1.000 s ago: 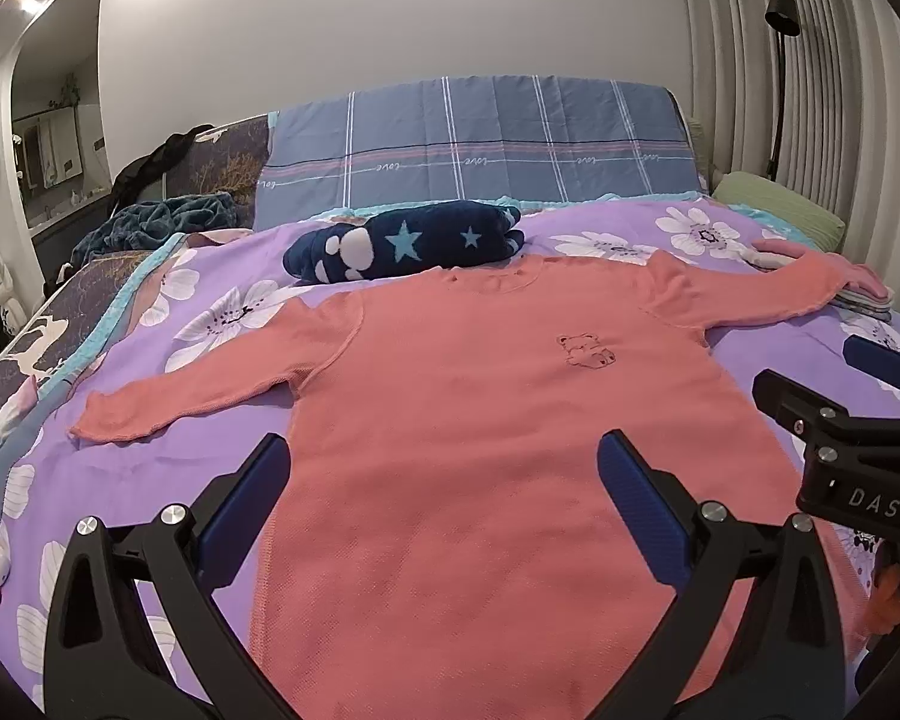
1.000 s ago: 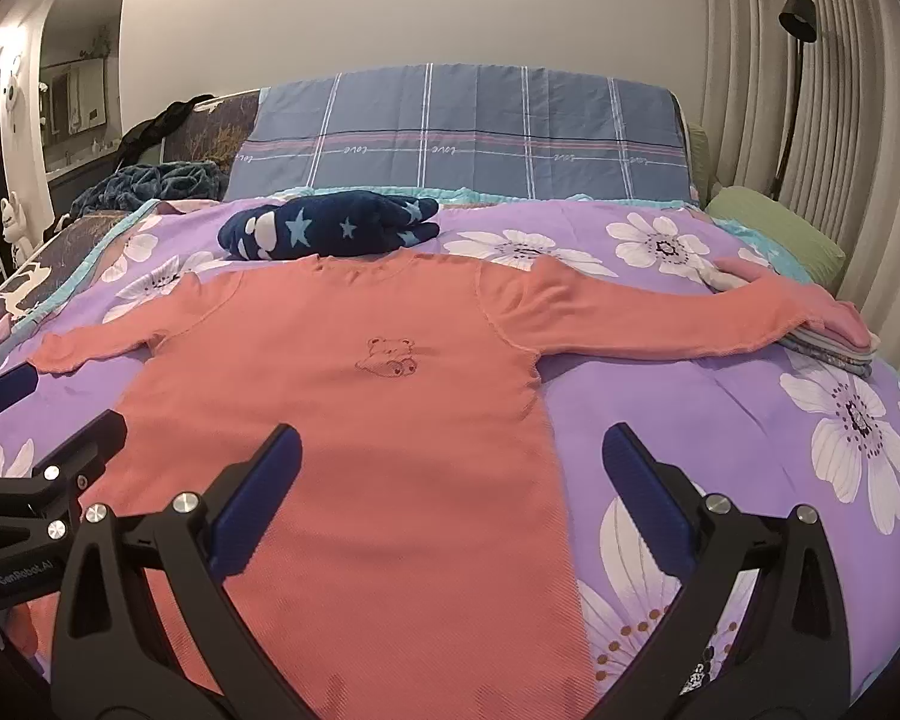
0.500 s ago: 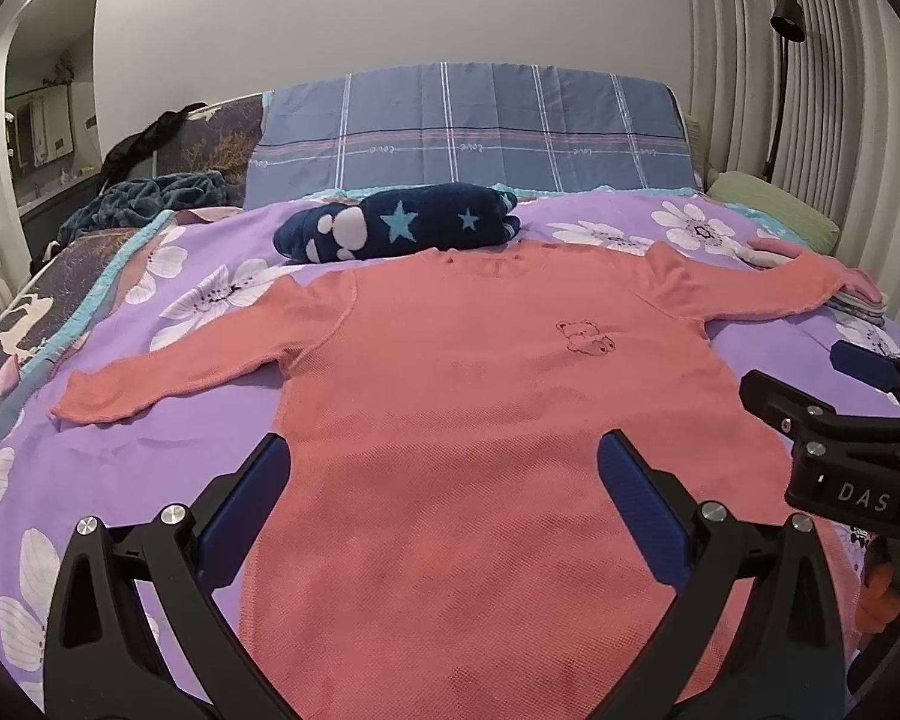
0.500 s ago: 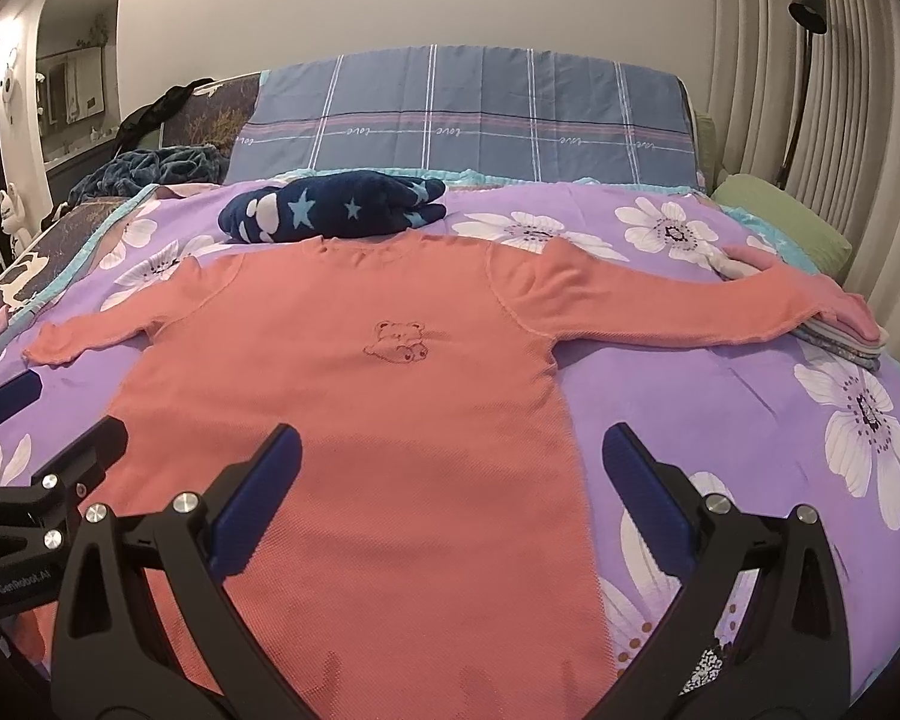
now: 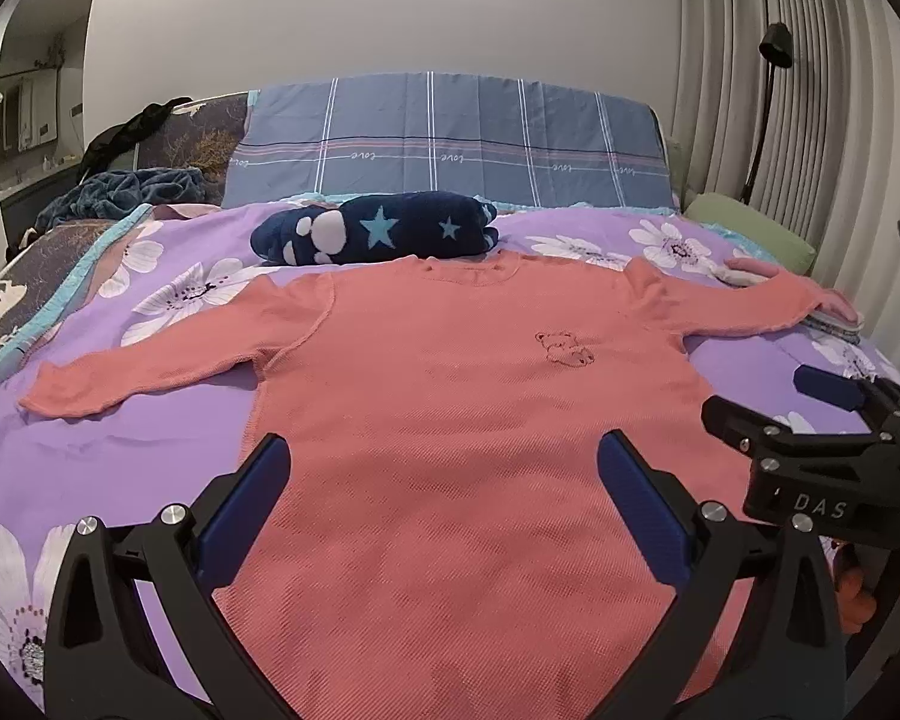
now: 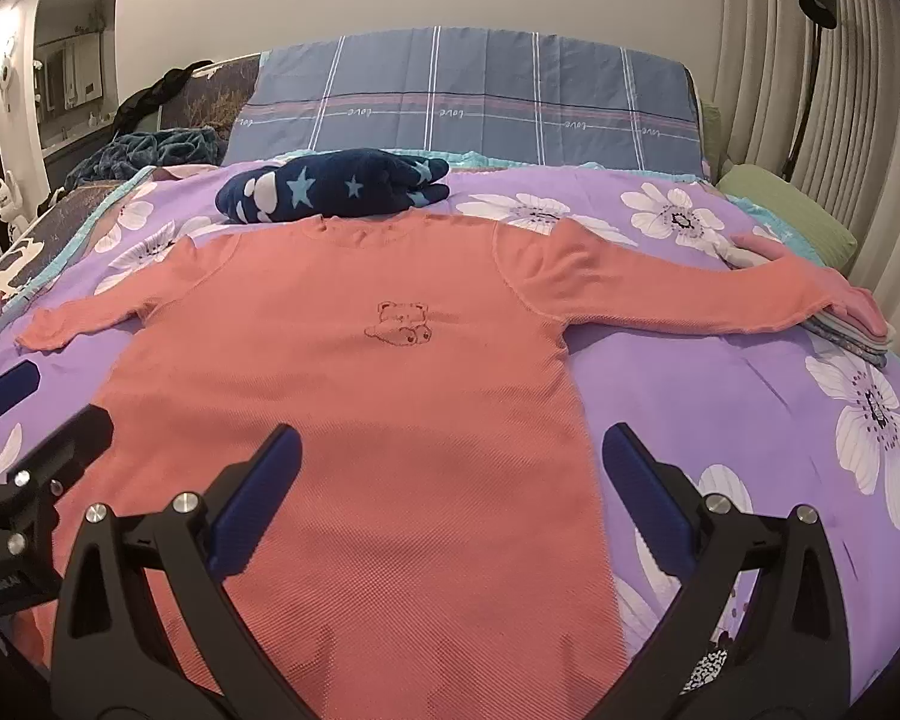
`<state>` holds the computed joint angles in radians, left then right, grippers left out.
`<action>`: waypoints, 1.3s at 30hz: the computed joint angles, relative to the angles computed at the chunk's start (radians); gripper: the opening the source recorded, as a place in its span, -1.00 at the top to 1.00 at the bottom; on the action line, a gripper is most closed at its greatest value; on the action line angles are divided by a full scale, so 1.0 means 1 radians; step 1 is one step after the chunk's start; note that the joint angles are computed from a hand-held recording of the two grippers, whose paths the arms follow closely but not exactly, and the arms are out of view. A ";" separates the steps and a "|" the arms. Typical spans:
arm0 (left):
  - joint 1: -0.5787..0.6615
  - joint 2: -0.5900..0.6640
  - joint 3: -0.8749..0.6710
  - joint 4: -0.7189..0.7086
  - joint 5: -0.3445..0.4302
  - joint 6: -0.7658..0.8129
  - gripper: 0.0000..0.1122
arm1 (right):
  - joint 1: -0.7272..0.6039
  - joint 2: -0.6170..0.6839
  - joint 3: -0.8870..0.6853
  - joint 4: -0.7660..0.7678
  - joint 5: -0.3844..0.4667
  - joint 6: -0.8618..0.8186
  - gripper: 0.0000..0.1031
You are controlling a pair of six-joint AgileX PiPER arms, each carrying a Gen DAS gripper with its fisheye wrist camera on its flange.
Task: Fold small clothes
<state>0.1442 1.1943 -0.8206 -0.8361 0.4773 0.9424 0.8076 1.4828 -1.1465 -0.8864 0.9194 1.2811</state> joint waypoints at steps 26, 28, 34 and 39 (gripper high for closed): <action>0.545 0.639 -0.580 -0.157 0.487 -0.137 -0.05 | -0.147 0.111 -0.076 0.043 -0.001 -0.141 -0.95; 0.599 0.775 -0.738 -0.100 0.488 -0.296 0.22 | -0.171 0.114 -0.072 0.056 -0.008 -0.143 -0.95; 0.658 1.132 -1.240 0.073 0.520 -0.658 0.35 | -0.209 0.146 -0.100 0.080 -0.014 -0.166 -0.95; 0.659 1.348 -1.651 0.161 0.594 -0.915 0.41 | -0.199 0.169 -0.128 0.083 -0.016 -0.181 -0.95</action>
<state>0.8034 2.5422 -2.4718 -0.6751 1.0710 0.0274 0.6087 1.6515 -1.2747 -0.8033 0.9037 1.0998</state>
